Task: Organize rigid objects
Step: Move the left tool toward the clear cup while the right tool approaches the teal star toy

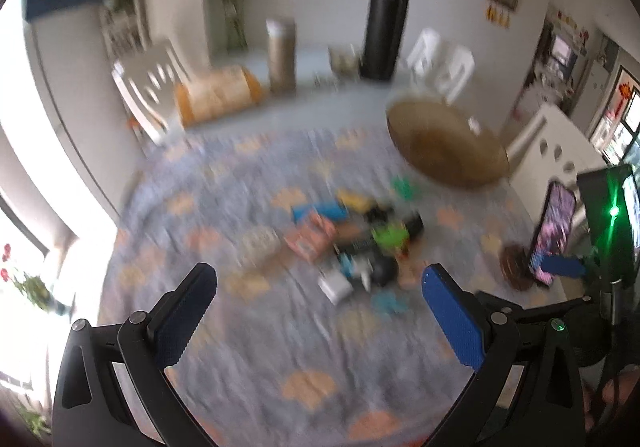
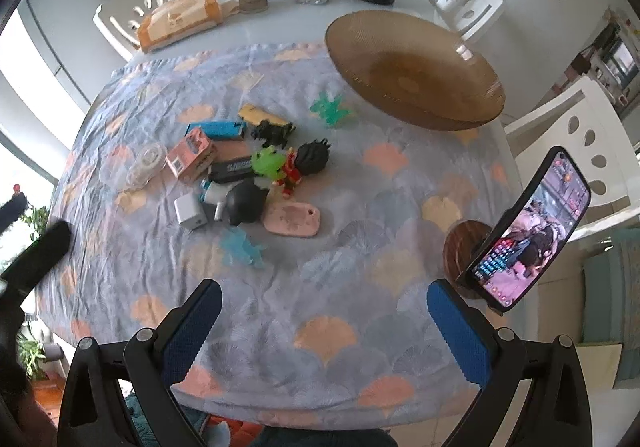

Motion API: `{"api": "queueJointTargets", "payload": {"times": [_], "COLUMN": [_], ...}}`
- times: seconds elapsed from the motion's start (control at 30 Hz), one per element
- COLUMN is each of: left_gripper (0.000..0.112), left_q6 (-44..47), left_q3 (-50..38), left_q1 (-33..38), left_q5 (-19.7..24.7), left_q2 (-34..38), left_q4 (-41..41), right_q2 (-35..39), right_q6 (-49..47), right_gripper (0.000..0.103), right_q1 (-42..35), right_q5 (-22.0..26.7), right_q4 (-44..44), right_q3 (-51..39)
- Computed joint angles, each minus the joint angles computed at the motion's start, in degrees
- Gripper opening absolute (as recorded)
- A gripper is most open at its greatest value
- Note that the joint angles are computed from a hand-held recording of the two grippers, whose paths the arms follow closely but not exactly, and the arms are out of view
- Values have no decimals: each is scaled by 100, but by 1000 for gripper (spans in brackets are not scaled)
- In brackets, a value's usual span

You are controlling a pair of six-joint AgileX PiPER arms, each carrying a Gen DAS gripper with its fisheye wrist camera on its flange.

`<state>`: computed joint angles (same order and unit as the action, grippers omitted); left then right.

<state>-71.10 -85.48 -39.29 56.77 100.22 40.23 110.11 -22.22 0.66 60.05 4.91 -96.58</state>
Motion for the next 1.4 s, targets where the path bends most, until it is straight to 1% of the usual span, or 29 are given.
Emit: {"api": "queueJointTargets", "payload": {"times": [0.03,0.07,0.1,0.2,0.27,0.37,0.43,0.53,0.63,0.73,0.83,0.93,1.0,1.1,1.3,1.37,1.4], "left_gripper": [102,102,102,102,102,102,102,102,102,102,102,102,102,102,102,102,102], "left_q6": [-211,-242,-104,385,570,604,796,1136,1278,1428,1590,1701,1783,1999,2497,3261,3813], "left_q3": [138,259,312,446,644,775,773,881,975,1016,1068,1012,1033,1049,1001,946,906], "left_q1": [-19,45,201,660,957,1056,1157,1399,1544,1734,1919,1994,2049,2170,2372,2521,2606], "left_q5": [-48,-165,-310,-624,-882,-927,-942,-1183,-1328,-1367,-1473,-1403,-1438,-1521,-1648,-1630,-1566], "left_q2": [-83,-147,-145,-150,-178,-150,-91,-64,-65,-33,-32,23,28,55,190,294,370], "left_q4": [258,287,87,-880,-1395,-1437,-1562,-1948,-1970,-1994,-2110,-2049,-2047,-2185,-2479,-2742,-2900], "right_q2": [9,47,107,296,360,489,589,672,711,706,774,814,854,885,1015,1081,1102], "right_q6": [12,31,54,113,154,198,199,291,399,470,534,638,729,892,1015,1010,966], "right_gripper": [103,103,103,103,103,103,103,103,103,103,103,103,103,103,103,103,103], "right_q1": [-22,-39,-52,-45,-19,36,56,126,196,274,352,441,502,663,748,710,668], "right_q5": [-31,-27,16,186,207,288,367,393,365,274,297,276,276,212,315,432,493], "right_q4": [1,-2,0,-4,-43,-61,-16,-63,-87,-95,-71,-120,-164,-393,-348,-267,-195], "right_q3": [-32,-89,-168,-384,-418,-502,-562,-593,-612,-531,-528,-527,-565,-550,-669,-728,-741]}}
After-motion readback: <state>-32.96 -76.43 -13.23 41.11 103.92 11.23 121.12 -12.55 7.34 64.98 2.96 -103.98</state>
